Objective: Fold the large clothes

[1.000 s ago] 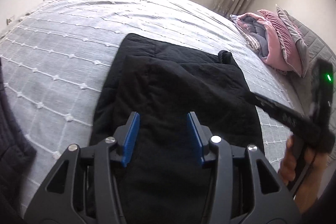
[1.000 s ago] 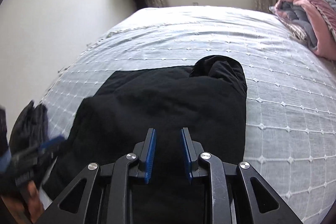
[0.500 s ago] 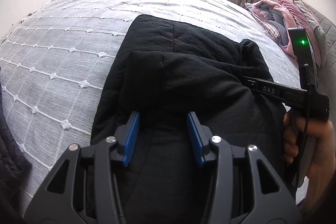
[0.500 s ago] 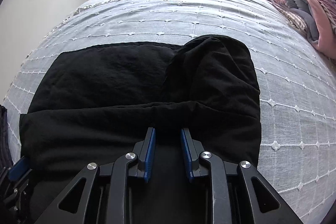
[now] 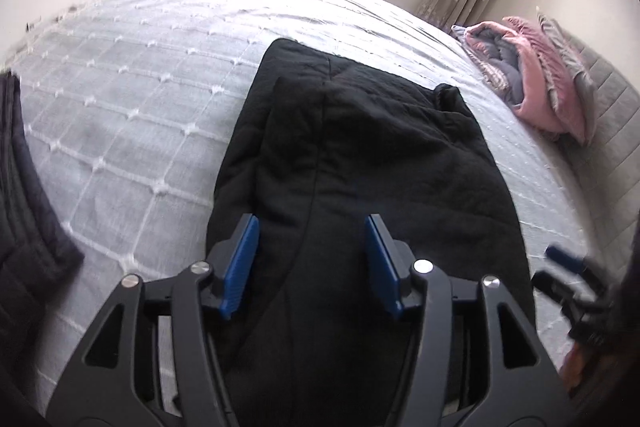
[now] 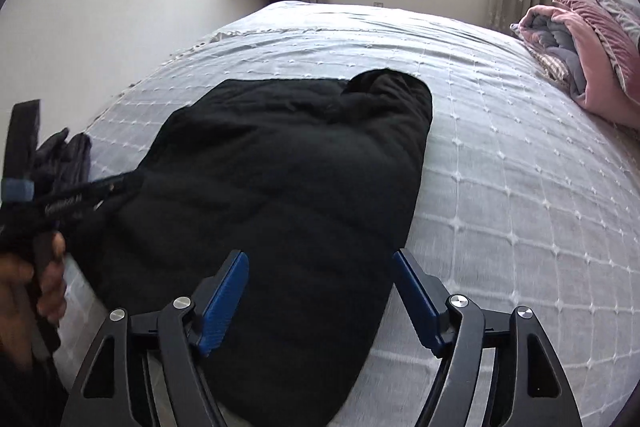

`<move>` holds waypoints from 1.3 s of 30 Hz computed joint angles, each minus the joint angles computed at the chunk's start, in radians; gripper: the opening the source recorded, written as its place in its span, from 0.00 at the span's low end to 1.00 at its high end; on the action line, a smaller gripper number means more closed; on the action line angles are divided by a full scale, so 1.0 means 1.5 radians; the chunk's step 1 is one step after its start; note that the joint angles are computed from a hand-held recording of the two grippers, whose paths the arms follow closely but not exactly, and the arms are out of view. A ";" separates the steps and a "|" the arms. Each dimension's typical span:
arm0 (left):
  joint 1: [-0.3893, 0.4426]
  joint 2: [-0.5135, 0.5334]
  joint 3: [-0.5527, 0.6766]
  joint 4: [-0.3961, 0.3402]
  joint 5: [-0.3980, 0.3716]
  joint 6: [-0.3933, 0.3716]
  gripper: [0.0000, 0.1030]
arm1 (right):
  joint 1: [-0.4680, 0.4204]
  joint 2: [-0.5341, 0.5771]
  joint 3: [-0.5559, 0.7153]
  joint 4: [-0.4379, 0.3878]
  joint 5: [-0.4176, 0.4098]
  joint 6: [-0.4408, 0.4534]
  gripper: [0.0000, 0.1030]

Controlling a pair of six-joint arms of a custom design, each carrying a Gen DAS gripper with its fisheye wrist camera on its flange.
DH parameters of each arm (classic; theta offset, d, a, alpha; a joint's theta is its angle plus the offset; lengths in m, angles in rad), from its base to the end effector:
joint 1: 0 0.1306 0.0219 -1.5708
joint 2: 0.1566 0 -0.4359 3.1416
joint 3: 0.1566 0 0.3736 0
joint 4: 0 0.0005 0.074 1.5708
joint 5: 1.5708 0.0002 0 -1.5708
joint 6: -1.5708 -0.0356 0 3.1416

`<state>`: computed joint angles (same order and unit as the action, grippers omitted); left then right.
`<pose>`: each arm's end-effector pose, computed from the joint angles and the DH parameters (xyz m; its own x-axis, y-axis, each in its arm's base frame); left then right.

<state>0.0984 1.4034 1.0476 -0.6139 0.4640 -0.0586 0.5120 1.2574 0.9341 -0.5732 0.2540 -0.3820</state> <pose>0.4266 0.0256 0.3489 -0.8097 -0.0273 -0.5862 0.2118 0.9180 -0.3353 0.3321 0.1758 0.3576 -0.7577 -0.0119 -0.6525 -0.0592 0.9970 0.0506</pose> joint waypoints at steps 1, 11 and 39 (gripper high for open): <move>0.007 0.002 -0.001 -0.006 0.008 -0.001 0.55 | 0.007 -0.020 -0.024 0.005 -0.013 -0.006 0.45; 0.029 0.006 -0.030 -0.004 0.032 -0.029 0.55 | 0.064 -0.017 -0.091 0.065 0.068 0.050 0.27; 0.102 0.055 -0.011 -0.176 0.171 -0.050 0.91 | -0.146 -0.053 -0.209 0.281 -0.379 -0.312 0.82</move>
<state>0.2507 1.4853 1.0314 -0.8781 0.7207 -0.1340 0.2936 1.1775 0.6209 -0.1516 -0.3149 -0.8499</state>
